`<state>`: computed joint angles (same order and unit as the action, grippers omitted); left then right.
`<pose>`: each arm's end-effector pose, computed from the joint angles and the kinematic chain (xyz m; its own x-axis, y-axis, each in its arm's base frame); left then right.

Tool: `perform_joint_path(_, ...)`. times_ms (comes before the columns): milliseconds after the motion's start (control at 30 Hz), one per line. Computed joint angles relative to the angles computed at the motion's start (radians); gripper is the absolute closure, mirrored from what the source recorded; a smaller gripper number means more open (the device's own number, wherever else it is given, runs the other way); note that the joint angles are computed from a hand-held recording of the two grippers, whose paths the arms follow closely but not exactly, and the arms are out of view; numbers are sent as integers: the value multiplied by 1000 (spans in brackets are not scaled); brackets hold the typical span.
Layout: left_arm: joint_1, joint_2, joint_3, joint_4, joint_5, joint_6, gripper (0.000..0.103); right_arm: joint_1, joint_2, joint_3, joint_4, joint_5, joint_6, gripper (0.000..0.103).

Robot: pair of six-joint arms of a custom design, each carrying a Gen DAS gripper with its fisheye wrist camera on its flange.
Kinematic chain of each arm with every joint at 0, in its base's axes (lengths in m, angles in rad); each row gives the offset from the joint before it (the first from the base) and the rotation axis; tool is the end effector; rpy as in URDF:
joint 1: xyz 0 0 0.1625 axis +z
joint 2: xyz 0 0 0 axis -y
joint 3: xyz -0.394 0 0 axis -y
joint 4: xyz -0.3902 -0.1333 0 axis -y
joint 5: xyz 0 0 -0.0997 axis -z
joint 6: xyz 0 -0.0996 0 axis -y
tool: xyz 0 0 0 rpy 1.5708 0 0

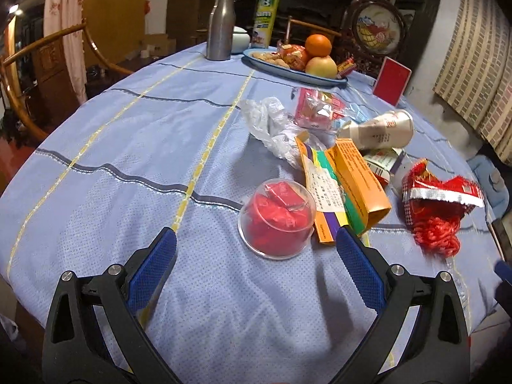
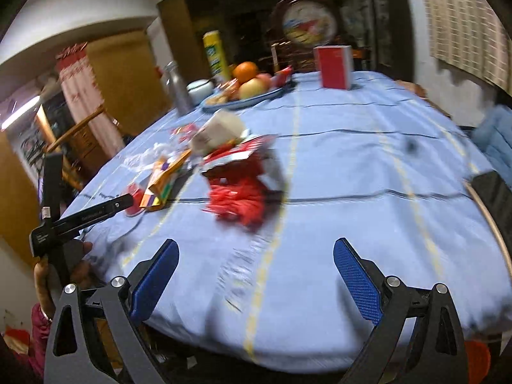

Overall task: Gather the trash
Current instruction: 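Grasp the red yarn bundle with the right tool, then grasp the red-lidded plastic cup with the left tool while the right tool holds the yarn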

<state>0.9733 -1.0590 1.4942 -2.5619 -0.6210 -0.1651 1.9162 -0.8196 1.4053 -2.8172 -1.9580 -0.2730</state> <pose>-0.1953 -0.6679 0.3449 -0.7912 -0.1425 -0.5947 0.3526 0.6882 -0.6341 0.3370 -0.6539 0.2231 -0.8425 -0.2922 0.4526 -0.5135 0.6897 -0.5106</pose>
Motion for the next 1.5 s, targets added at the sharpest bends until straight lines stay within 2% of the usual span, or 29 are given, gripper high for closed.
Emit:
perform_joint_path(133,3,17,-21,7,-21,16,7,10,86,-115,85,-2,11,9)
perform_joint_path(333,28,6,-45,60,-114,-34,7,16,181,-258,178,-48,53,9)
perform_joint_path(367,32,3,-46,60,-126,-36,7,15,191,-277,199,-49,67,12)
perform_joint_path(433,30,5,-50,72,-121,-42,7,10,213,-321,254,-49,96,23)
perform_joint_path(467,27,8,-55,86,-110,-45,7,7,219,-332,271,-50,106,39)
perform_joint_path(500,24,11,-60,99,-93,-47,7,3,219,-336,283,-48,113,62)
perform_joint_path(700,8,36,-77,138,50,-21,7,-25,132,-208,192,-1,129,74)
perform_joint_path(767,9,43,-90,170,71,-29,7,-35,97,-161,174,6,130,74)
perform_joint_path(933,22,72,-165,295,47,-77,7,-47,67,-114,144,-1,122,73)
perform_joint_path(1033,29,111,-234,378,42,-85,8,-50,59,-105,136,10,120,69)
perform_joint_path(1067,32,117,-251,394,22,-87,8,-50,56,-101,129,13,117,65)
perform_joint_path(1100,37,120,-261,380,-9,-71,9,-49,51,-92,116,16,110,58)
perform_joint_path(1167,39,123,-265,357,-14,-61,20,-45,47,-83,92,5,101,53)
perform_joint_path(1233,46,121,-267,337,-43,-46,39,-44,45,-81,82,0,97,51)
perform_joint_path(1300,49,111,-250,296,-59,-29,49,-46,43,-82,85,4,103,50)
perform_joint_path(1400,51,78,-210,230,-98,-24,49,-49,46,-89,91,6,108,50)
perform_joint_path(1500,45,55,-177,195,-83,-19,49,-48,61,-108,102,-1,107,49)
